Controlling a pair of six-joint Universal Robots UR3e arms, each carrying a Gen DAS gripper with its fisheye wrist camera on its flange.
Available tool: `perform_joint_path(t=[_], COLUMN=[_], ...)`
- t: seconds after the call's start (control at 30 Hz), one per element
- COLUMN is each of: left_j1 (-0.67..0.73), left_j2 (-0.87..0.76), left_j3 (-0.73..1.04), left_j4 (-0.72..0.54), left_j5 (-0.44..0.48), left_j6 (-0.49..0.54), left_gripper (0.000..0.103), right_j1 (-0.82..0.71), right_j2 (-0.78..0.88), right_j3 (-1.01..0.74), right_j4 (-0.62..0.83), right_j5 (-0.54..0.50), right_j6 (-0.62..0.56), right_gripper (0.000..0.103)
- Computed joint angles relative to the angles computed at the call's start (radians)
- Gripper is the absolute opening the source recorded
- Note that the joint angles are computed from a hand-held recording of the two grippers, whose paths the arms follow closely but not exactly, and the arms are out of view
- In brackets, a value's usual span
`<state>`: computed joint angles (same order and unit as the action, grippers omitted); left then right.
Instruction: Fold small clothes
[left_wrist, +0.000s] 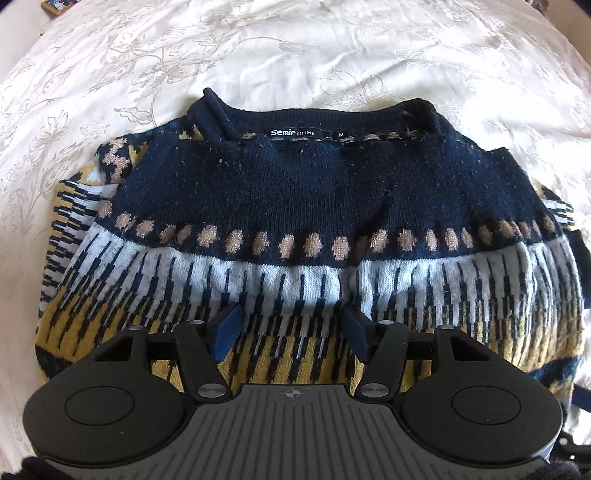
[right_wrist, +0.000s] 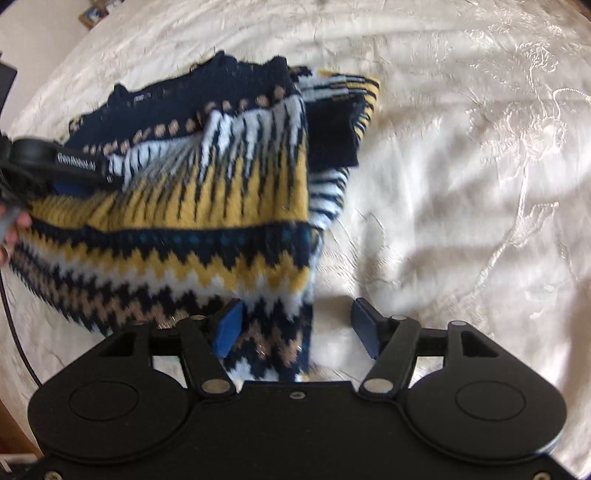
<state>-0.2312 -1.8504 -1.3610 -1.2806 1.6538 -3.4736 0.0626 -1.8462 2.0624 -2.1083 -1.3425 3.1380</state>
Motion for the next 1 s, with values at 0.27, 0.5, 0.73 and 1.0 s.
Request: perform_joint_path(t=[0.27, 0.5, 0.73, 1.0], left_j1=[-0.006, -0.193, -0.439, -0.629], left_j2=[0.086, 0.195, 0.093, -0.107], left_j3=[-0.048, -0.095, -0.009, 0.135], left_j4=[0.008, -0.026, 0.023, 0.057], left_j5=[-0.006, 0.012, 0.034, 0.195], left_j6=[-0.015, -0.088, -0.083, 0.014], left_gripper=[0.058, 0.073, 0.077, 0.077], right_j1=[-0.219, -0.412, -0.400, -0.397], right_j2=[-0.162, -0.085, 0.152, 0.273], right_j3=[0.017, -0.046, -0.173, -0.282], right_j4=[0.156, 0.193, 0.132, 0.211], right_j5=[0.178, 0.354, 0.418, 0.433], right_j6=[-0.133, -0.234, -0.200, -0.254], right_gripper=[0.074, 0.088, 0.094, 0.095])
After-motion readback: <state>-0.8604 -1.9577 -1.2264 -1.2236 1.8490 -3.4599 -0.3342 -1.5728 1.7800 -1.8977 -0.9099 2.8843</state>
